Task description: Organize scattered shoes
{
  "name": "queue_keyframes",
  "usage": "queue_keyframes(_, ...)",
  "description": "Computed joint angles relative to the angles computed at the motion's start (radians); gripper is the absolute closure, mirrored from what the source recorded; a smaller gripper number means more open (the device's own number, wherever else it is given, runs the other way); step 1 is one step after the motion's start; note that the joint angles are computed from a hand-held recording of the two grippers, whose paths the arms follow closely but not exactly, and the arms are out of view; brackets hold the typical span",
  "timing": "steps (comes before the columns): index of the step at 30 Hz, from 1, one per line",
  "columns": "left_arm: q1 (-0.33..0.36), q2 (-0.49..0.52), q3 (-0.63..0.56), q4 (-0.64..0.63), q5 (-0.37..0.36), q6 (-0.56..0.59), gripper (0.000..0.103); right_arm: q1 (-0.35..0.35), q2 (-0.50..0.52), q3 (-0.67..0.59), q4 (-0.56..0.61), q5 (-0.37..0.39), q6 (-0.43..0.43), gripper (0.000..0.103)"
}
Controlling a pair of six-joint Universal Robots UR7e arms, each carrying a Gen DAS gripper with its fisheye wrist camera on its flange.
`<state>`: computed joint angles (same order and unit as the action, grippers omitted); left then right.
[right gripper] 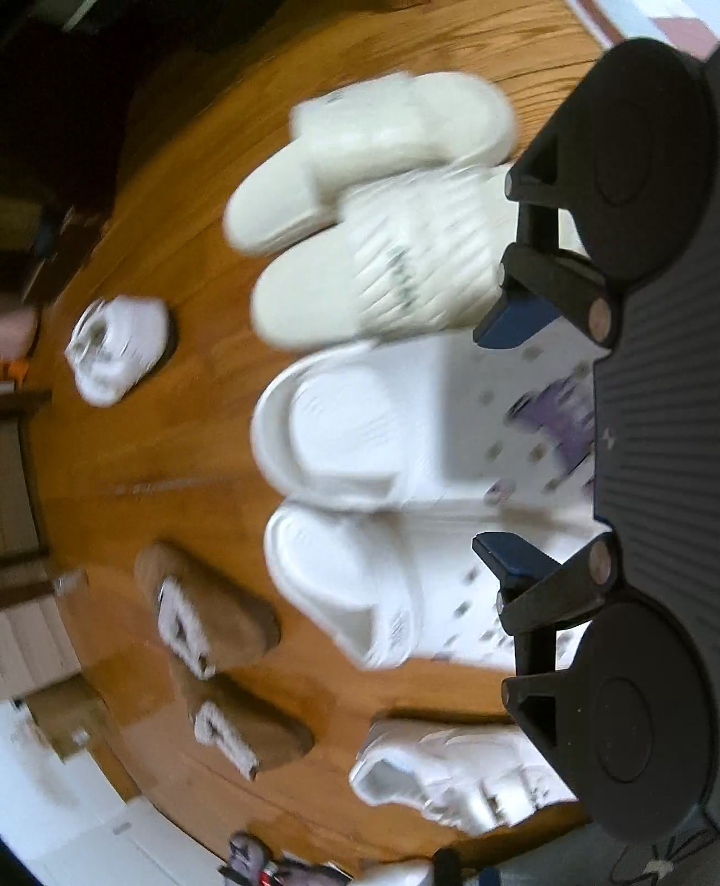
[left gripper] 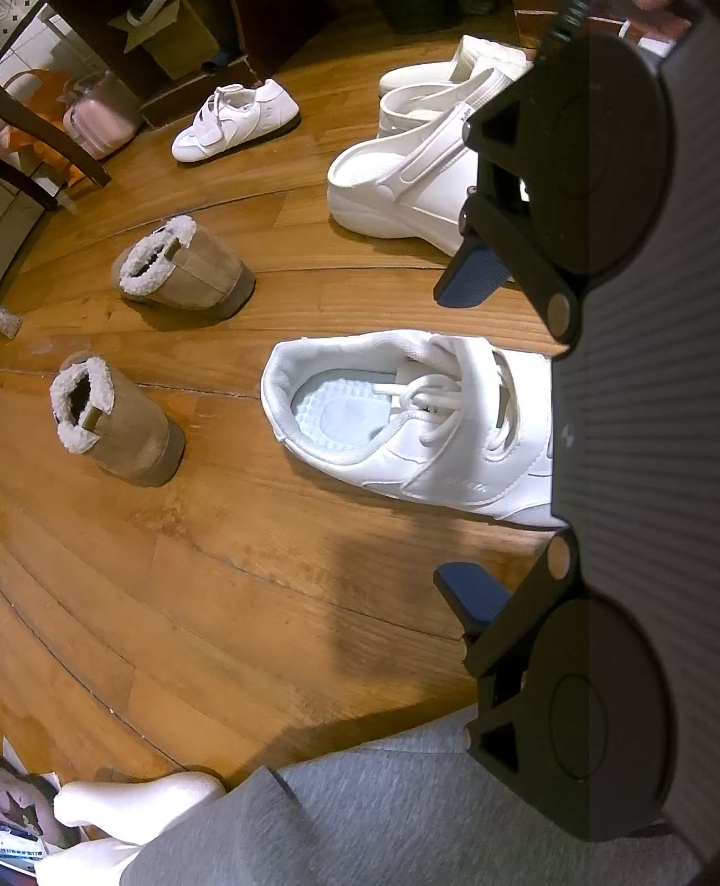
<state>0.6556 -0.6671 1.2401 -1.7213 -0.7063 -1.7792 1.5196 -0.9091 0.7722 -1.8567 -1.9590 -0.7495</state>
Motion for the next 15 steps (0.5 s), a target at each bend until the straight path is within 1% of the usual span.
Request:
queue_keyframes(2,0.001,0.003,-0.004,0.002,-0.003,0.005,0.003,-0.015,-0.004,0.010,-0.021,0.001,-0.018,0.029)
queue_keyframes(3,0.001,0.007,-0.009,0.007,-0.004,0.010,0.003,-0.020,-0.007,0.021,-0.044,0.015,-0.030,0.029)
queue_keyframes(4,0.001,0.010,-0.014,0.011,-0.005,0.015,0.003,-0.026,-0.010,0.032,-0.066,0.033,-0.044,0.029)
queue_keyframes(5,0.001,0.015,-0.020,0.016,-0.003,0.022,0.003,-0.035,-0.010,0.038,-0.078,0.068,-0.055,0.033)
queue_keyframes(6,0.000,0.019,-0.027,0.021,0.002,0.031,0.003,-0.044,-0.007,0.030,-0.065,0.108,-0.052,0.037)
queue_keyframes(7,0.000,0.025,-0.035,0.028,0.005,0.039,0.003,-0.054,-0.003,0.021,-0.051,0.149,-0.050,0.048)
queue_keyframes(8,0.001,0.031,-0.046,0.038,0.008,0.047,0.003,-0.061,0.001,0.013,-0.041,0.182,-0.045,0.065)
queue_keyframes(10,0.003,0.050,-0.076,0.066,0.010,0.067,0.003,-0.060,-0.013,0.039,-0.078,0.208,-0.038,0.084)
queue_keyframes(12,0.006,0.074,-0.118,0.093,0.011,0.097,0.003,-0.056,-0.022,0.052,-0.087,0.211,-0.051,0.084)
queue_keyframes(13,0.008,0.088,-0.140,0.093,0.013,0.125,0.003,-0.058,-0.026,0.051,-0.080,0.232,-0.040,0.082)
queue_keyframes(15,0.016,0.123,-0.202,0.088,0.013,0.201,0.003,-0.067,-0.023,0.025,-0.053,0.282,-0.014,0.065)
